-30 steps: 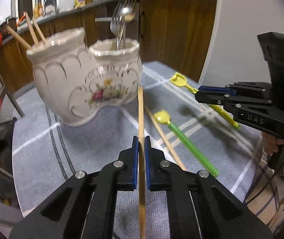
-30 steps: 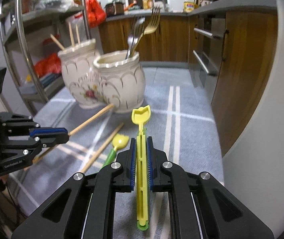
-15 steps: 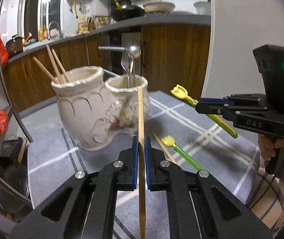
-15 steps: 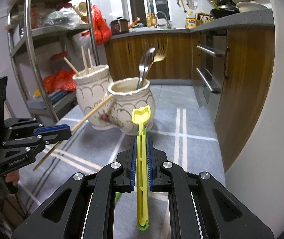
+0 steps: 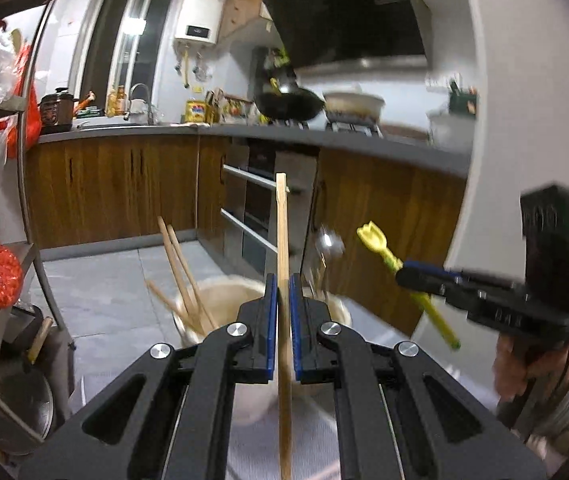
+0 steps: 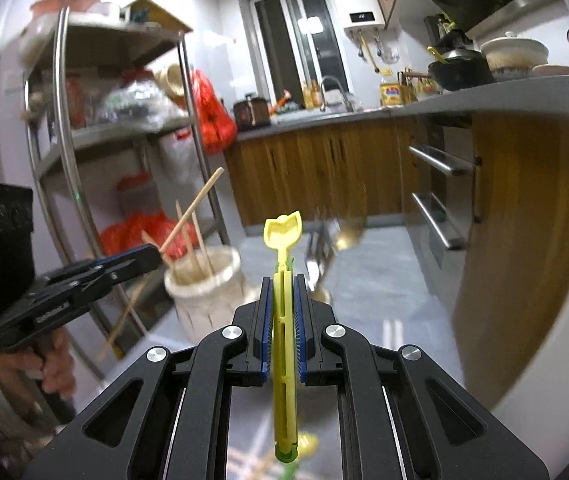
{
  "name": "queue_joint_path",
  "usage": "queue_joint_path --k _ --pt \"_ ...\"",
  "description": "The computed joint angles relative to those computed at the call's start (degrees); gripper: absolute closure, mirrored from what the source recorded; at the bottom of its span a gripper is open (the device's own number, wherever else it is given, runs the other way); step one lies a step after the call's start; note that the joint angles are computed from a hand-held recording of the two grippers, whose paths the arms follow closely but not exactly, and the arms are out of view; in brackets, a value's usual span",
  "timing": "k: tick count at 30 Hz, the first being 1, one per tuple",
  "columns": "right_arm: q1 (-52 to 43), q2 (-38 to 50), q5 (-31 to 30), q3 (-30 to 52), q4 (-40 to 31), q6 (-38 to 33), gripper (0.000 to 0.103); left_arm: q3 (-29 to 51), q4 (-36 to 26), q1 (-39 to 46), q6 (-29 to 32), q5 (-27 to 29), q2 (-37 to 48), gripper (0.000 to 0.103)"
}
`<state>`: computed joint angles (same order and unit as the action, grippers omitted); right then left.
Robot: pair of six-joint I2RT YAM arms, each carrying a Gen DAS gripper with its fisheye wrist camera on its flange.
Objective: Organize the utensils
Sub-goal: 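Carry the chopstick and yellow tongs over the holder and lower them inside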
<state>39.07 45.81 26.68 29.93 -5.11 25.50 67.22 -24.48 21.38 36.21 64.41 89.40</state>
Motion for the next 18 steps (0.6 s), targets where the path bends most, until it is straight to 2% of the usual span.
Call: queue_joint_path --k 4,8,12,18 --pt "-4.8 5.3 -5.5 1.0 8.3 -1.0 0.092 5.6 3.7 -1.9 -9.8 0.6 4.4 0.097" --pt "-8.4 10.9 -9.6 1.8 15.6 -0.5 0.092 7.4 8.8 -4.0 -16.5 -1.0 6.4 0.097" --pt "-11.6 17.4 -13.9 3.1 22.3 0.4 0.092 6.1 15.9 -6.3 -22.4 -3.3 6.9 0.097" --pt "-13.1 24.8 -15.0 4.5 28.6 0.9 0.092 1.4 28.1 -9.3 -27.8 -8.6 6.1 0.097"
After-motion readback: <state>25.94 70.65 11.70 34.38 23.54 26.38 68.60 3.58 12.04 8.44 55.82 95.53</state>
